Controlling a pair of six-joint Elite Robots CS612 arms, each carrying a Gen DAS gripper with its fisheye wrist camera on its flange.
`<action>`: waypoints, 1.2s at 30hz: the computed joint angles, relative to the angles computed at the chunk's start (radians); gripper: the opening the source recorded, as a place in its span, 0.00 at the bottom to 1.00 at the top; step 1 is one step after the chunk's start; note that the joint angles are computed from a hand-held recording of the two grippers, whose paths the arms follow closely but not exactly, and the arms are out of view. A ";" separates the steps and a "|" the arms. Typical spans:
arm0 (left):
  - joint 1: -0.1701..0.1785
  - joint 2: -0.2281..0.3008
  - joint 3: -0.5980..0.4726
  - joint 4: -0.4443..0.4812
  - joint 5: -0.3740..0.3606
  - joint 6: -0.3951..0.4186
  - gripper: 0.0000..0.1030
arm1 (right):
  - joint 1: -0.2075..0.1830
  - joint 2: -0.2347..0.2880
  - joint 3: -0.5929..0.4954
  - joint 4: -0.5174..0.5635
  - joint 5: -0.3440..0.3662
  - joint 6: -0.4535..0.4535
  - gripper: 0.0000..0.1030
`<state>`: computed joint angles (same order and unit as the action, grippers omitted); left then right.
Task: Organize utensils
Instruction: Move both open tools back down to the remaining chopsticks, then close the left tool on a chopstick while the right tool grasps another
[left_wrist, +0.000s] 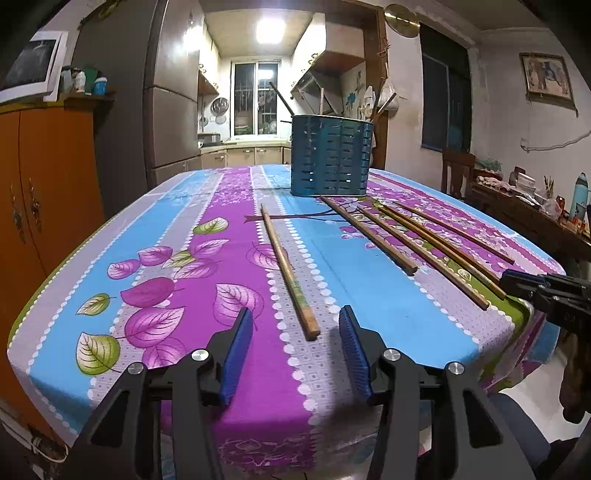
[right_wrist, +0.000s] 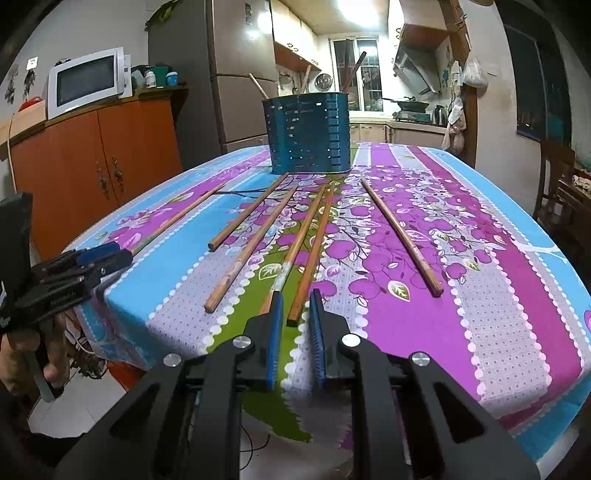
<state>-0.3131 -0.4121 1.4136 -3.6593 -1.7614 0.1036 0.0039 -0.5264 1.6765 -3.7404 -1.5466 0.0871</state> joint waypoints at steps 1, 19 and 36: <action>-0.003 0.002 0.001 -0.010 0.011 0.006 0.49 | 0.002 0.003 -0.003 -0.006 -0.010 0.001 0.13; -0.023 0.042 -0.021 -0.119 0.055 0.008 0.30 | 0.023 0.037 -0.039 -0.064 -0.100 -0.016 0.12; -0.028 0.027 0.003 -0.166 0.080 -0.021 0.07 | 0.020 0.031 -0.021 -0.143 -0.107 0.001 0.05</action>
<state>-0.3409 -0.3853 1.4164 -3.8254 -1.6816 0.0826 0.0243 -0.4955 1.6557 -3.8831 -1.6540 0.0883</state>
